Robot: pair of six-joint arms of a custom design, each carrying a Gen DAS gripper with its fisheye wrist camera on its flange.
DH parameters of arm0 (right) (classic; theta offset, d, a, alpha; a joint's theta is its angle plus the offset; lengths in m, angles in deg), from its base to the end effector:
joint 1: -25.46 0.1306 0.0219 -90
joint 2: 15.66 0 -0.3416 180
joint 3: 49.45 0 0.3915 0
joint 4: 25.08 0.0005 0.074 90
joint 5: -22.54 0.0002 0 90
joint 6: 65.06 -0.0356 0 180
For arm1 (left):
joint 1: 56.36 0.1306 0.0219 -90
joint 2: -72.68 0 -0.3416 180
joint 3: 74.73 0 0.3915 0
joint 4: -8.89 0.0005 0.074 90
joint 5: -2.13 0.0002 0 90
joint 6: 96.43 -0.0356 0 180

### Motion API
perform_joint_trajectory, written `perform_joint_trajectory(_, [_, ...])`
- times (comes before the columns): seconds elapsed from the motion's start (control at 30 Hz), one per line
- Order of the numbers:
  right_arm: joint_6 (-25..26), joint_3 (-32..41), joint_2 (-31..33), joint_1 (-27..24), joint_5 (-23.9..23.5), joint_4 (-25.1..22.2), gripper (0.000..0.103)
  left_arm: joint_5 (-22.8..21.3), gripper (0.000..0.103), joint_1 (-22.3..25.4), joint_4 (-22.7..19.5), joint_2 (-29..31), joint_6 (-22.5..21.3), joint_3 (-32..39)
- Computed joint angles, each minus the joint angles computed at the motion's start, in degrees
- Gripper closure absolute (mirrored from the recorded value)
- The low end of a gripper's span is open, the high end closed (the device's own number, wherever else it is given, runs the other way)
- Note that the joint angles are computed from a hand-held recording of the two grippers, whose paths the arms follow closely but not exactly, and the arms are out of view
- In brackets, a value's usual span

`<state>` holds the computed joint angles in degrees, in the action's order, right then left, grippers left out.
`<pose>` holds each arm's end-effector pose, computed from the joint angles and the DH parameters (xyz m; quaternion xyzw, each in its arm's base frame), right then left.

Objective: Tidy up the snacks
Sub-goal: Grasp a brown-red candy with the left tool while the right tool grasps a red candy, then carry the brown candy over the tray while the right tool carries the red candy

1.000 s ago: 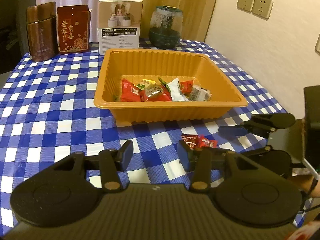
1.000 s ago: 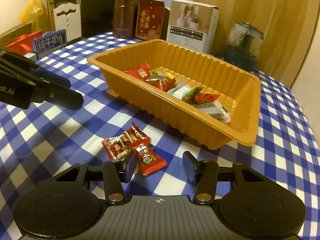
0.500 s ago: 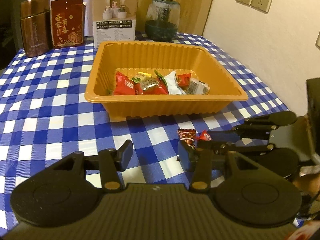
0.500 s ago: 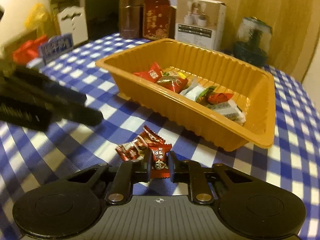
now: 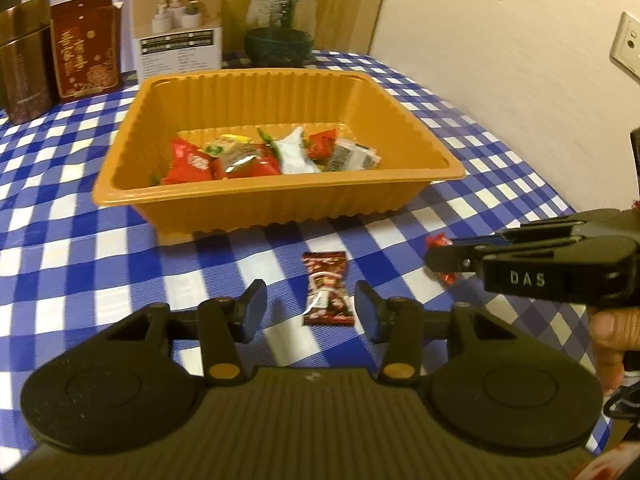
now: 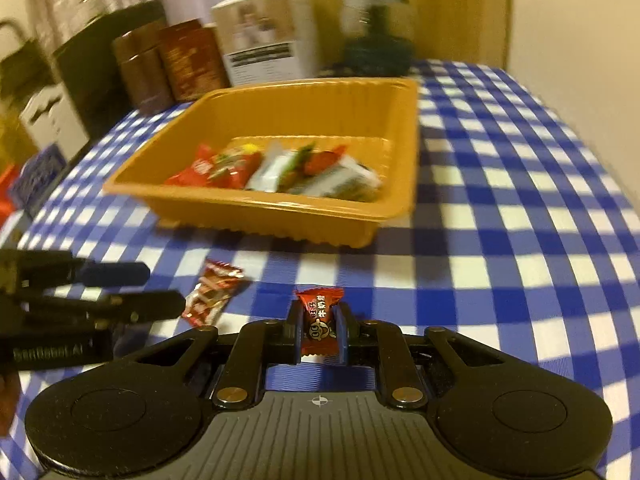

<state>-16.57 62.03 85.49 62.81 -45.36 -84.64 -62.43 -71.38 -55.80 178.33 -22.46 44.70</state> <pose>0.4399 0.3183 0.4548 0.1001 0.9170 0.0784 0.3782 0.5378 -0.1607 0.4703 0.3170 0.8660 -0.2046 0.3282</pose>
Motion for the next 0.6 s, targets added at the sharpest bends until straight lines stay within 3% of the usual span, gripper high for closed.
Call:
perform_joint_trajectory(0.37, [-0.6,-0.8,-0.5,-0.3,-0.2,1.4,0.086,-1.4,0.073,-2.2,4.6,0.5,1.9,-2.5])
perform_joint_trajectory(0.53, [-1.0,-0.9,-0.5,-0.2,-0.1,1.6,0.086,-2.7,0.086,-2.5,4.7,0.1,1.2,-3.0])
perform_joint_trajectory(0.6, [-1.1,-0.8,-0.5,-0.2,-0.1,1.7,0.086,-2.8,0.086,-2.5,4.2,0.0,1.5,-2.8])
